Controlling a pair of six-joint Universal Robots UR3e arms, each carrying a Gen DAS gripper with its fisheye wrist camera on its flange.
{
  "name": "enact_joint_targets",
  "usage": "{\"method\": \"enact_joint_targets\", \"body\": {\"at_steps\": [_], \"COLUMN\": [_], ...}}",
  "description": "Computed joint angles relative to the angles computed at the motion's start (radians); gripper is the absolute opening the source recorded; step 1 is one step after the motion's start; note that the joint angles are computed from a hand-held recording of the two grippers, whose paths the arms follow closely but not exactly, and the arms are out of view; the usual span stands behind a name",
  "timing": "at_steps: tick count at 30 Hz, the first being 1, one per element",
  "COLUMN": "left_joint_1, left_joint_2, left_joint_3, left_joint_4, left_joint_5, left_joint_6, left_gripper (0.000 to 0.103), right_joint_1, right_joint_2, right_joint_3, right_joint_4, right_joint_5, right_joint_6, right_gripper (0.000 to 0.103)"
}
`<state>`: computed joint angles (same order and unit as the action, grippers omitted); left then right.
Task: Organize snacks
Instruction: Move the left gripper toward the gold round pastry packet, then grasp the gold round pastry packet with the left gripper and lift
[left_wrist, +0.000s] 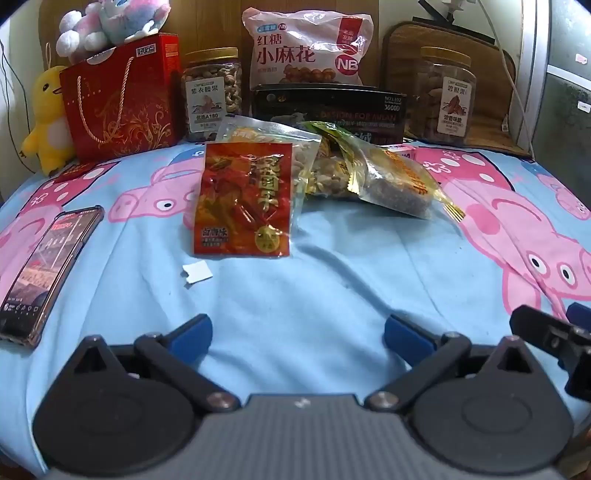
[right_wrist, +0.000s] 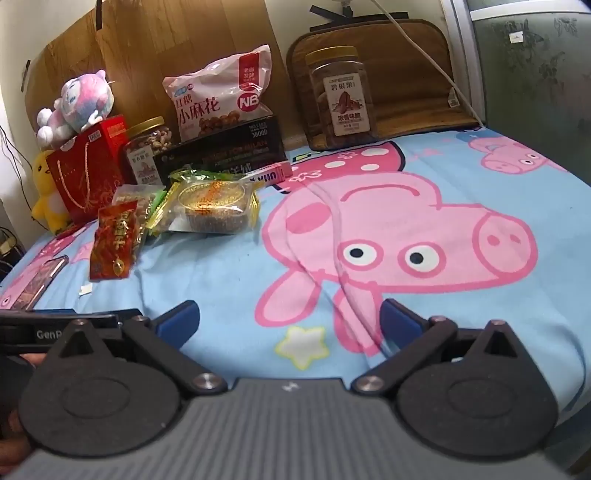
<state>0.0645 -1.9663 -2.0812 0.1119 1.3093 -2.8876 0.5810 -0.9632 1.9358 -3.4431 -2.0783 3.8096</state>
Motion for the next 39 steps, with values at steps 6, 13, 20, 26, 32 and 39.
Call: {"method": "enact_joint_targets", "body": {"at_steps": [6,13,20,26,32,39], "left_joint_1": [0.006,0.001,0.003,0.057,0.154,0.251], "left_joint_2": [0.001,0.0,0.003,0.008,-0.032,0.034], "left_joint_3": [-0.017,-0.02,-0.032,-0.069,-0.132,0.109], "left_joint_4": [0.03,0.033,0.052,0.096,0.39,-0.028], "left_joint_5": [-0.009,0.001,-0.002,-0.093,-0.148,-0.419], "left_joint_6": [0.0,-0.003,-0.003,0.017,0.026,0.053], "left_gripper": [0.103,0.103,0.103,0.103,0.103,0.099], "right_joint_1": [-0.025,-0.034,-0.027,-0.039,-0.102,-0.269], "right_joint_2": [-0.009,0.022,0.036,0.047,0.041,-0.002], "right_joint_3": [-0.005,-0.006,-0.022,-0.029,-0.042,-0.075], "right_joint_4": [0.014,-0.064,-0.086,-0.125,-0.169,-0.102], "right_joint_5": [0.042,0.065,0.057,0.089,0.221,0.472], "right_joint_6": [-0.051,-0.064,-0.074,-0.126,-0.21,-0.204], "right_gripper": [0.103,0.103,0.097,0.064,0.047,0.048]}}
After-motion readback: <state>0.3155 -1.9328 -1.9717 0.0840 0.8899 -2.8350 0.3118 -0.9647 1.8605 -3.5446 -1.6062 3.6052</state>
